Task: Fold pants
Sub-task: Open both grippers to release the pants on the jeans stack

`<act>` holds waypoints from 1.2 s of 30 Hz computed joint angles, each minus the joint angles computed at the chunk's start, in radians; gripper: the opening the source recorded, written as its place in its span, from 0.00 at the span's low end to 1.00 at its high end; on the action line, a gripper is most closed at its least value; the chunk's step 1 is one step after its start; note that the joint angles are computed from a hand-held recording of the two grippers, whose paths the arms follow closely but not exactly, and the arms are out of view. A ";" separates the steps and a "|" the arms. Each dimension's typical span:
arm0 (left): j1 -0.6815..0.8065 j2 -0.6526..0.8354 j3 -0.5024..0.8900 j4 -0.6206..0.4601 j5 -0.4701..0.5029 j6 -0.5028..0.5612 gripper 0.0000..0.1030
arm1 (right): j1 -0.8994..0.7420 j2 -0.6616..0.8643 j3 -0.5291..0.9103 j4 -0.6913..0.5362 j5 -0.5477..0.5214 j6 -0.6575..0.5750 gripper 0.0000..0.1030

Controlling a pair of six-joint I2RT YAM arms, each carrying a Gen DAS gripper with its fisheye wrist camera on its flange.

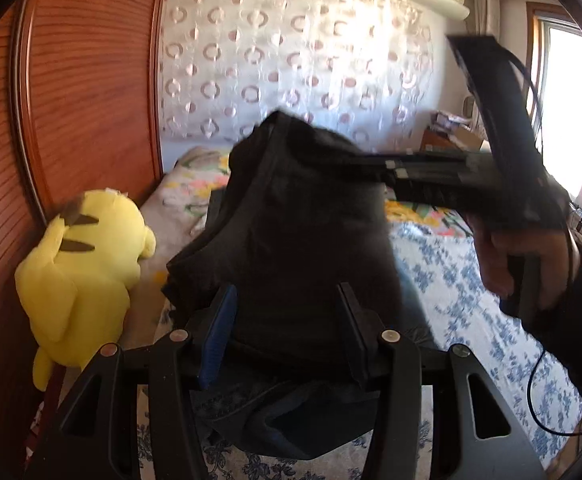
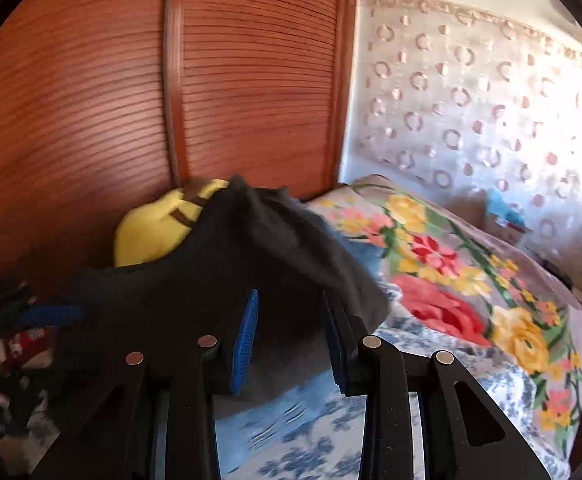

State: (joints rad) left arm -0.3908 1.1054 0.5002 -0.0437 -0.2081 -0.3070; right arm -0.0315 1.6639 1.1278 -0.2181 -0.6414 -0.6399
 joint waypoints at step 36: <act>-0.373 0.002 0.071 -0.148 -0.289 -0.144 0.90 | -0.421 -0.458 -0.436 -0.171 -0.184 -0.081 0.33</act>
